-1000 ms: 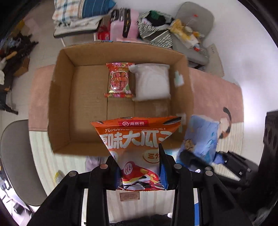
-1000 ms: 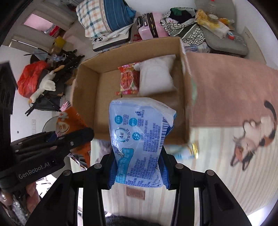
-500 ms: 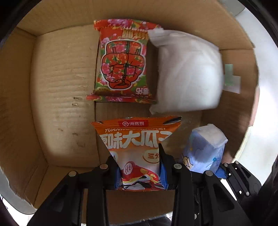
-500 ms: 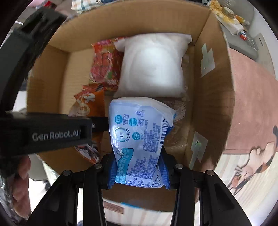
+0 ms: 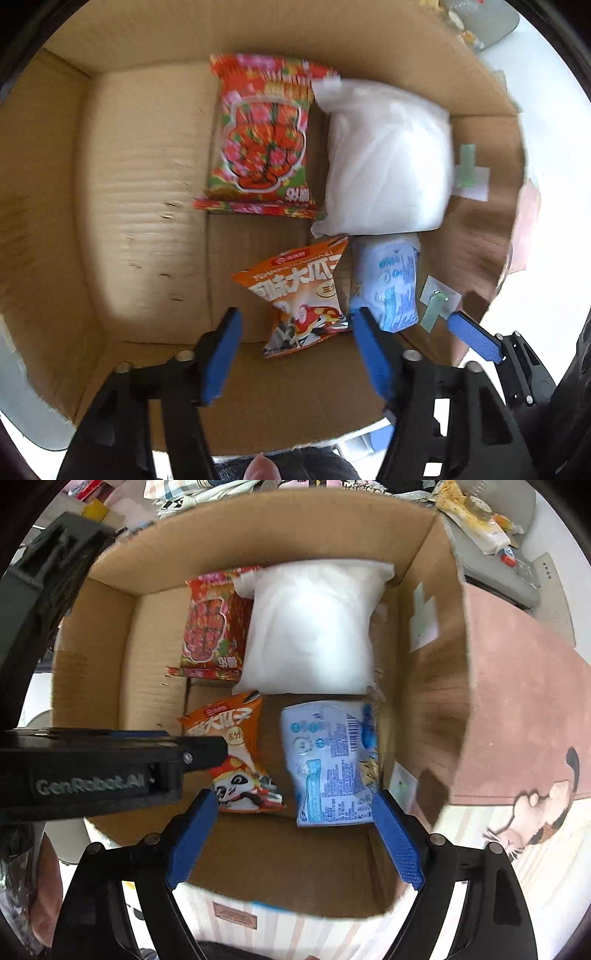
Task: Organize soft objects
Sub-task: 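Lower both held bags into the box and release them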
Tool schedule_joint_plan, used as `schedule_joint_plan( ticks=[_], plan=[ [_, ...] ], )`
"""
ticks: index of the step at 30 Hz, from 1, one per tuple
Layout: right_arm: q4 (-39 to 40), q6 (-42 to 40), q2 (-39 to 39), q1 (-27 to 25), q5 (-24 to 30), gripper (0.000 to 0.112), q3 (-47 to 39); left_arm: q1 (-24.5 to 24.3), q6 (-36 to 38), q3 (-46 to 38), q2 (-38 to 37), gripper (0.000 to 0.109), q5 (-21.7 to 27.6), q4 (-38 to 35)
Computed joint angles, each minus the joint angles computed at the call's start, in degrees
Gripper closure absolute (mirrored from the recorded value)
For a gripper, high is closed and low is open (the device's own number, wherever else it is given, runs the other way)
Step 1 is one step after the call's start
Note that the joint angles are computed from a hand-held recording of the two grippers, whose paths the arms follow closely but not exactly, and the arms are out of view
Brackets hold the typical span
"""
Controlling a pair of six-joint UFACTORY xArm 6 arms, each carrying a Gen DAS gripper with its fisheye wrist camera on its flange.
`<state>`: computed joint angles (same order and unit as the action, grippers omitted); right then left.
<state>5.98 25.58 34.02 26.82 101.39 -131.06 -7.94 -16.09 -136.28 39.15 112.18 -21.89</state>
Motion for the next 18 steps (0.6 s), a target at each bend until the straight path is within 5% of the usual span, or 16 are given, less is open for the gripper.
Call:
schedule_joint_plan(
  ticks=[3,5,8,18],
  plan=[
    [-1.49,0.78,0.92,1.02,2.48,0.022,-4.24,-0.45,1.13,0.75,-3.03,0.026,-0.93,2.45],
    [-2.07,1.16,-1.31,1.27,2.1,0.009,-2.94,-1.42,2.75,4.28,-7.1,0.018,-3.33,6.19],
    [-4.73,1.99,-2.92,2.42,1.5,0.009,-2.73,-3.18,4.88,11.71,-14.52,0.009,-7.61,12.36],
    [-10.11,6.75,-14.46,6.95,-6.28,0.009,9.93,-4.06,5.29,27.56,-29.84,0.008,-19.08,18.8]
  ],
)
